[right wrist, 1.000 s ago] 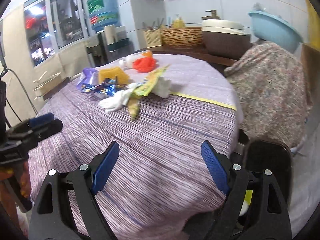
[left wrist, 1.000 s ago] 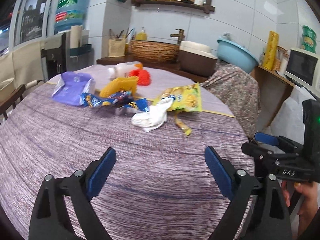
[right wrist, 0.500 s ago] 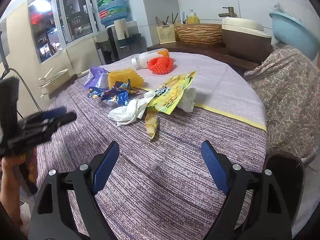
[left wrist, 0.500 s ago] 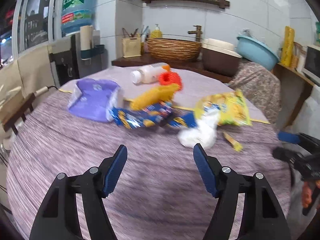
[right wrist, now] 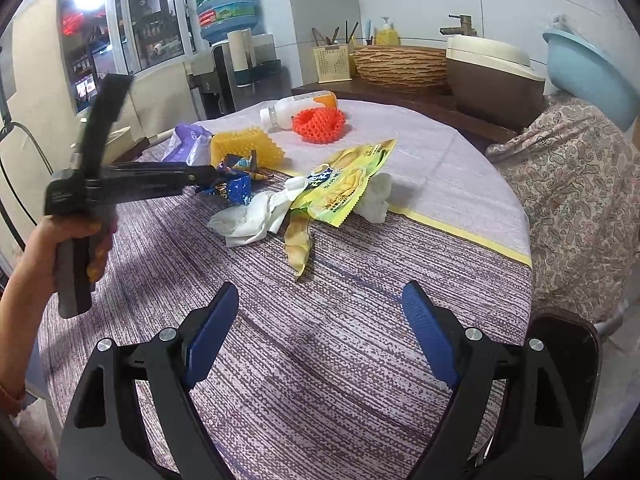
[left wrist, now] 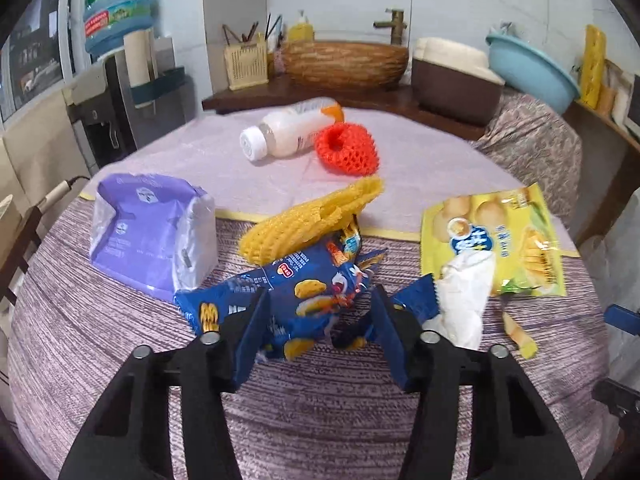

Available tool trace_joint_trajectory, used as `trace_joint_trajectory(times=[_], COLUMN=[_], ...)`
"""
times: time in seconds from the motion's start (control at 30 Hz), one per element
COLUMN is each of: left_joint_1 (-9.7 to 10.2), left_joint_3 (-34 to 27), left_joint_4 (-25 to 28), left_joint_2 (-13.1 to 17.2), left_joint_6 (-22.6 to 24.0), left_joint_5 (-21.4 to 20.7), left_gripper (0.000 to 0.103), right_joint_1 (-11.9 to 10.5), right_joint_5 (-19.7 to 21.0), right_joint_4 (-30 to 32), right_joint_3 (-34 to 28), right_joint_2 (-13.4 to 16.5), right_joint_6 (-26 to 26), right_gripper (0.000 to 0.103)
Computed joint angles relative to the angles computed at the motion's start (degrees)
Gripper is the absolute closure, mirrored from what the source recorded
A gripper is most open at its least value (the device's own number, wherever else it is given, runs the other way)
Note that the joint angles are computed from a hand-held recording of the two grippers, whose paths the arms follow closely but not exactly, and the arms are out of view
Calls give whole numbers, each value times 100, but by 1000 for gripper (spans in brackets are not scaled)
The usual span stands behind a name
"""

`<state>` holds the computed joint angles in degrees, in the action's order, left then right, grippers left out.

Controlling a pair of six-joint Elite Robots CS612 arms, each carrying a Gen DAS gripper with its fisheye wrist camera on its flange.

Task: Collect trash
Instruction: 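Grasp the blue snack bags with the left gripper while the right gripper grasps the yellow chip bag strip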

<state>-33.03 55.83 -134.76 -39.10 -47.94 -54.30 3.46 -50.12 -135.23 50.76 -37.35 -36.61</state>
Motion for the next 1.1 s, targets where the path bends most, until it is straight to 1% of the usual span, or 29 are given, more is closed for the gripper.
trace_joint_trajectory(times=[0.07, 0.1, 0.13, 0.17, 0.2, 0.27, 0.33, 0.43, 0.53, 0.63, 0.7, 0.77, 0.9, 0.93, 1.0, 1.07, 1.1], left_joint_1=[27, 35, 24, 8, -2, -36, -80, -144, -213, -285, -307, -326, -404, -424, -470, -506, -517], left_joint_3=[-92, -116, -83, -46, -22, 110, 213, 465, 696, 894, 969, 1034, 1163, 1197, 1268, 1321, 1347], left_joint_4=[214, 300, 289, 296, 302, 182, 92, -263, -486, -709, -802, -851, -882, -920, -964, -1035, -1078], left_joint_2=[45, 57, 46, 26, 10, -64, -126, -252, -368, -458, -488, -520, -583, -599, -634, -659, -671], left_joint_6=[-103, -143, -173, -226, -259, -278, -305, -375, -472, -511, -569, -636, -741, -754, -793, -808, -811], left_joint_5=[-84, -109, -44, 31, 62, 96, 224, 341, 461, 612, 658, 684, 840, 861, 912, 944, 931], left_gripper=[65, 65, 68, 73, 76, 90, 96, 98, 99, 99, 99, 99, 99, 99, 99, 99, 99], right_joint_1=[10, 15, 18, 21, 24, 29, 35, 45, 66, 91, 124, 170, 230, 245, 258, 265, 266], right_joint_5=[-13, -12, -1, 7, 13, 33, 52, 91, 116, 146, 100, 23, -79, -100, -96, -56, -5], right_joint_4=[-35, -36, -21, 5, 16, 47, 68, -21, -53, -86, -74, 102, 382, 521, 800, 1122, 1267], right_joint_3=[3, -7, -26, -50, -63, -94, -116, -105, -198, -346, -480, -721, -1199, -1380, -1679, -1982, -2102], right_joint_2=[-1, 4, 13, 25, 33, 51, 66, 72, 127, 207, 277, 393, 648, 742, 897, 1058, 1120], right_joint_6=[-17, -14, -10, -6, -1, 13, 14, 51, 120, 182, 211, 237, 409, 501, 627, 759, 796], right_gripper=[20, 20, 20, 20, 20, 20, 20, 20, 20, 23, 28, 36, 47, 52, 56, 66, 68])
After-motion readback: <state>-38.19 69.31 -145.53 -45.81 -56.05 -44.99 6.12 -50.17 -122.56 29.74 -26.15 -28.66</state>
